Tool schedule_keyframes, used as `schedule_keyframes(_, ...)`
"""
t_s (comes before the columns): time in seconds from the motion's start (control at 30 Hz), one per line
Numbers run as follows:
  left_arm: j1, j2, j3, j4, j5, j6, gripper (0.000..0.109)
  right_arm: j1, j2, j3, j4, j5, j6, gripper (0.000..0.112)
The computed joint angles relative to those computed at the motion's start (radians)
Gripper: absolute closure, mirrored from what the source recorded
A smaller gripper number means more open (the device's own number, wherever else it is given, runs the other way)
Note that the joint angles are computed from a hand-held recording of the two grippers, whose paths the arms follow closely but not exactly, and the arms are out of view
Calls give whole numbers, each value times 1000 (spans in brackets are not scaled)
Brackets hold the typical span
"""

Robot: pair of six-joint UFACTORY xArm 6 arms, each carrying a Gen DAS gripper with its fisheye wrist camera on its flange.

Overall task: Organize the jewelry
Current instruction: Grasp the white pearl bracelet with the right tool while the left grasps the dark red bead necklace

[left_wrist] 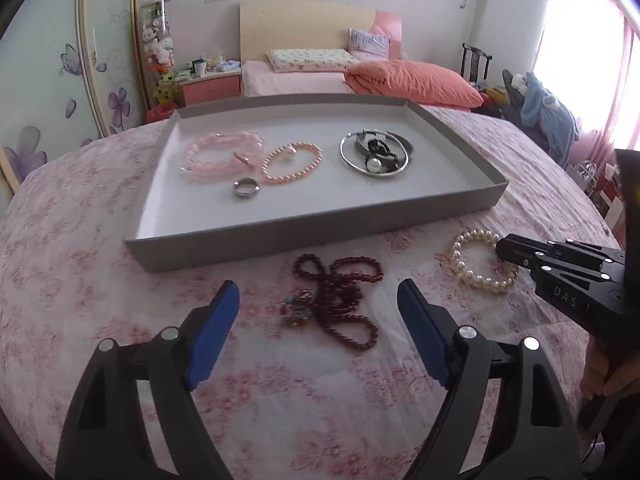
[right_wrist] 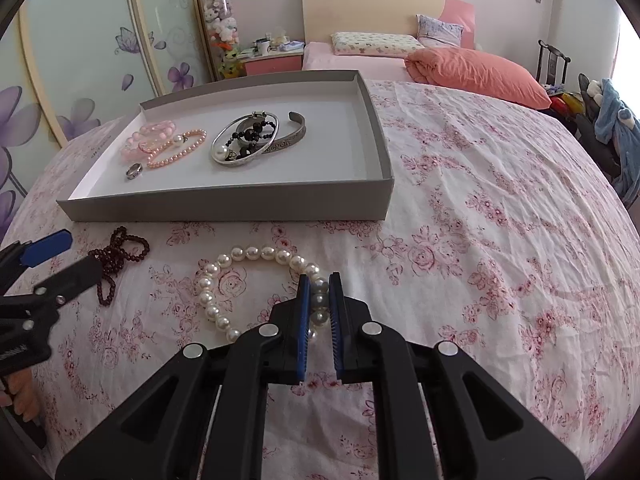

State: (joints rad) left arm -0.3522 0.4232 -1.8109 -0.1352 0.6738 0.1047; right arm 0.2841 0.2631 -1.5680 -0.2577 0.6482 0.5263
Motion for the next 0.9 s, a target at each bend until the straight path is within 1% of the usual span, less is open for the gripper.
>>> schedule_keyframes(0.03,-5,23,-34,11,28,-14,29,0,1,0,-1,-2,0,102)
schedule_keyframes(0.1,-11,53,-78,49,60,-47,29,0,2,-1,-5,-4,1,102)
schedule_keyframes(0.23,-24,106,-154,128,113,-109,30,-1,5,-2,4,-10,-3,102)
schedule_keyframes(0.3,-30,120,-173,170,126,-136,31,-1,4,-1,4,-10,-3,101)
schedule_keyframes(0.4,-30,133,-196,179,130,-154,39,-1,3,0,5,-10,-7,101)
schedule_keyframes(0.47,-32,139,-206,181,127,-158,50,1,3,0,1,-10,-6,101)
schedule_keyframes(0.5,-34,141,-208,179,126,-156,53,2,3,0,-1,-8,-5,101)
schedule_keyframes(0.53,-36,143,-210,177,123,-151,57,2,4,-2,-6,-6,-4,101)
schedule_keyframes(0.6,-37,143,-211,171,119,-141,71,3,6,-3,-6,-6,-4,100)
schedule_keyframes(0.63,-36,143,-211,162,116,-132,84,3,7,-4,-3,-7,-5,99)
schedule_keyframes(0.67,-34,138,-205,156,114,-128,91,4,7,-4,0,-9,-7,96)
schedule_keyframes(0.77,-20,124,-188,134,115,-115,96,7,9,-8,-5,-5,-7,95)
schedule_keyframes(0.9,3,62,-95,153,88,-123,96,8,6,-3,-10,-4,-5,95)
